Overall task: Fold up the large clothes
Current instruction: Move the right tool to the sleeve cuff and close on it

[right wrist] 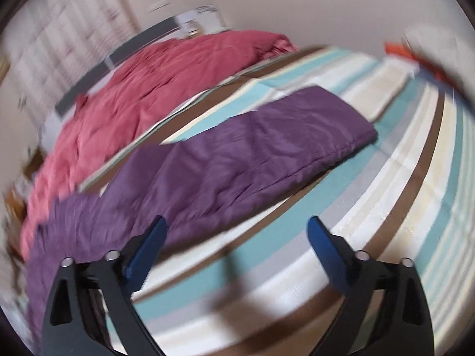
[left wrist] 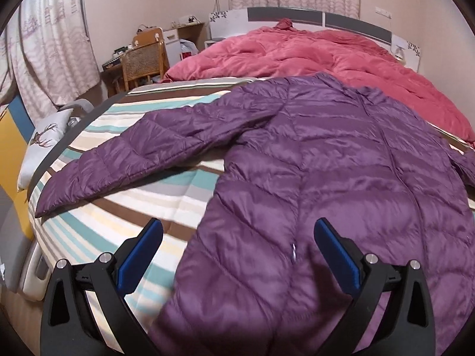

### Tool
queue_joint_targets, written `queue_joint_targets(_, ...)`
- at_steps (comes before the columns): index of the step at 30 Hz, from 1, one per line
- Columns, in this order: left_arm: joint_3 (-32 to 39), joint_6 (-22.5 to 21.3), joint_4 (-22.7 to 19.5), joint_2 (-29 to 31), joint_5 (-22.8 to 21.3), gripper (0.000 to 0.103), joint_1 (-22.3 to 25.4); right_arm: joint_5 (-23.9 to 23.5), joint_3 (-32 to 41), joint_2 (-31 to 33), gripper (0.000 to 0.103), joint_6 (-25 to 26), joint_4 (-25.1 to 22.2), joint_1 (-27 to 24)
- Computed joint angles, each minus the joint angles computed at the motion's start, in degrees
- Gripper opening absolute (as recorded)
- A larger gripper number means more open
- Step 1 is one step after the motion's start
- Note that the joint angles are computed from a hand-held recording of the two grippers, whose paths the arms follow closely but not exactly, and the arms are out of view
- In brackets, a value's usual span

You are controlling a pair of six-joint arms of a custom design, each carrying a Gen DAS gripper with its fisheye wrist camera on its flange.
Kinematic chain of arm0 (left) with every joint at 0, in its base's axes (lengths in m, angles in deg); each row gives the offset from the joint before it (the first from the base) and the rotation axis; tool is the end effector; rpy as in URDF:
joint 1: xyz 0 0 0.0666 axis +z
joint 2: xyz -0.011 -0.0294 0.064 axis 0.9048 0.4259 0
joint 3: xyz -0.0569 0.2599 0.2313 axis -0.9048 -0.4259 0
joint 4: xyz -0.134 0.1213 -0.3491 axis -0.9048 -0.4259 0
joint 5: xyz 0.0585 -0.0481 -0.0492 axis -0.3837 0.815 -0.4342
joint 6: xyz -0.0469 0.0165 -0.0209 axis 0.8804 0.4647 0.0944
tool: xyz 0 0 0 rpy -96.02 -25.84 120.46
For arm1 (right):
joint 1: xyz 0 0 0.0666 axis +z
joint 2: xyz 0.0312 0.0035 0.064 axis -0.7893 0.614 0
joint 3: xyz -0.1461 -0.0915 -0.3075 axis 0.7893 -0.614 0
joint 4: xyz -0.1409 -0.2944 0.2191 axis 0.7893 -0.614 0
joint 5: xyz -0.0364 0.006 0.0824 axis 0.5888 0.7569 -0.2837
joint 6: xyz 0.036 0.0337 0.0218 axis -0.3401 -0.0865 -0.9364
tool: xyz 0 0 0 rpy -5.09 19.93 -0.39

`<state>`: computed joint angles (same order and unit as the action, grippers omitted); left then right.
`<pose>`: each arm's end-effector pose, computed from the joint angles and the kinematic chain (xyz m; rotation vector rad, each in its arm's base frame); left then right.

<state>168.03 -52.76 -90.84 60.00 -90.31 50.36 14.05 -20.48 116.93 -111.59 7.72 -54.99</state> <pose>0.5340 -0.1339 0.3400 0.2676 2.3710 0.0206 0.2617 -0.0295 0.3807 1.4329 1.9421 -0.1334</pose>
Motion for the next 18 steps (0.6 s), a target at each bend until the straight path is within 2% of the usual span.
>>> queue_joint_targets(2,0.82,-0.11,0.52,1.3,-1.92,0.101,-0.15,-4.33,-2.66,-2.18,0.08,-1.99,3.48,-4.93)
queue_joint_targets(4,1.33,0.09,1.09,2.21,-2.9,0.101,-0.08,-6.66,-4.75,-3.52,0.075,-4.36,6.16,-8.19)
queue_joint_targets(5,1.98,0.36,0.81,2.94,-3.72,0.101,-0.07,-6.63,-5.25,-4.07,0.069,-5.78,6.26,-8.25)
queue_joint_targets(6,2.44,0.63,0.57,3.44,-4.1,0.101,0.01,-6.64,-6.81,-5.31,0.067,-7.23,8.27,-9.38)
queue_joint_targets(11,4.18,1.2,-0.57,5.69,-5.2,0.101,0.25,-6.21,-8.48,-5.62,0.067,-6.67,13.09,-11.71)
queue_joint_targets(17,3.57,1.09,0.15,6.14,-5.76,0.101,0.25,-7.18,-10.12,-5.79,0.067,-7.81,18.08,-15.37)
queue_joint_targets(18,3.63,1.26,0.06,6.27,-5.98,0.101,0.23,-7.19,-10.09,-5.49,0.062,-7.97,18.59,-15.74)
